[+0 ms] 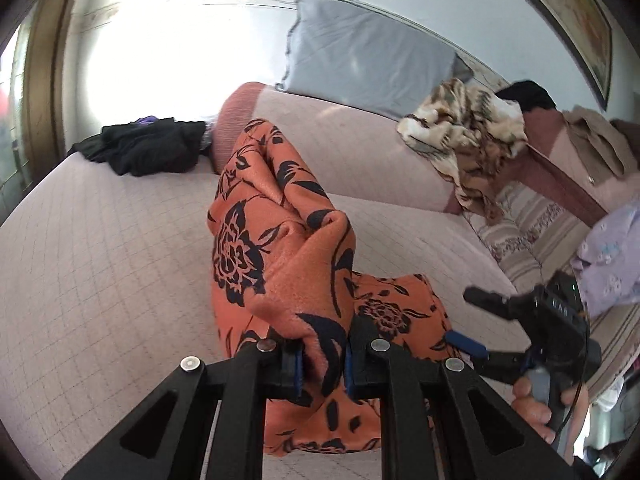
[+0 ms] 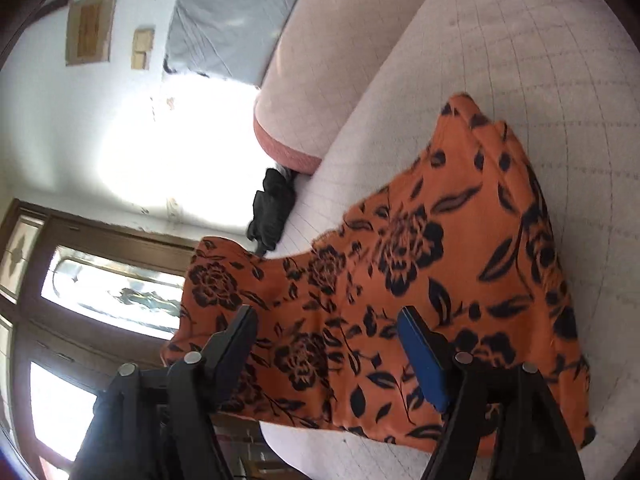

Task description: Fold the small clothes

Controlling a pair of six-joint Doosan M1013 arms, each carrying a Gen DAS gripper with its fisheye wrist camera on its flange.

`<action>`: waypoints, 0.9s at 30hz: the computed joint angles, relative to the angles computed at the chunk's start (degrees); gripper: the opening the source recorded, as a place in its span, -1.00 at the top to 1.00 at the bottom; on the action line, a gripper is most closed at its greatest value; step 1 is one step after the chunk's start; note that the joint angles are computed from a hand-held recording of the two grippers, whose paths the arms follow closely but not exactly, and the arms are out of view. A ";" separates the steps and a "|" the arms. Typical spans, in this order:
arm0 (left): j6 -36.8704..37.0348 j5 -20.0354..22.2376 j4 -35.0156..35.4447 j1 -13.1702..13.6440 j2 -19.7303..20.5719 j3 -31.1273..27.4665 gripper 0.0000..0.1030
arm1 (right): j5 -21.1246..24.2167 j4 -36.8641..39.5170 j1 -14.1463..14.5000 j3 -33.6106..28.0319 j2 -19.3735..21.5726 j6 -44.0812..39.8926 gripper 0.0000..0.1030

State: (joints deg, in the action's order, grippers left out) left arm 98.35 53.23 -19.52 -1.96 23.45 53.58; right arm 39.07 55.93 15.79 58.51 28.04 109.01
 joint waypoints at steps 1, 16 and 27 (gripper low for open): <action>1.13 0.53 -0.12 -0.95 0.32 -0.27 0.72 | -0.47 4.29 -0.81 0.78 -0.14 -2.94 -0.47; 15.46 15.37 -22.84 -0.14 1.65 -1.63 -0.37 | 13.49 0.11 -2.61 -10.81 8.23 9.61 -0.47; -2.98 24.45 -11.41 2.23 7.41 -7.66 -0.41 | 19.06 -14.87 0.12 -20.13 11.83 10.13 0.42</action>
State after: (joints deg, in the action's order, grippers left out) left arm 95.37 77.68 -30.94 0.26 30.86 45.92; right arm 58.13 41.06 15.92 38.38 39.87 119.14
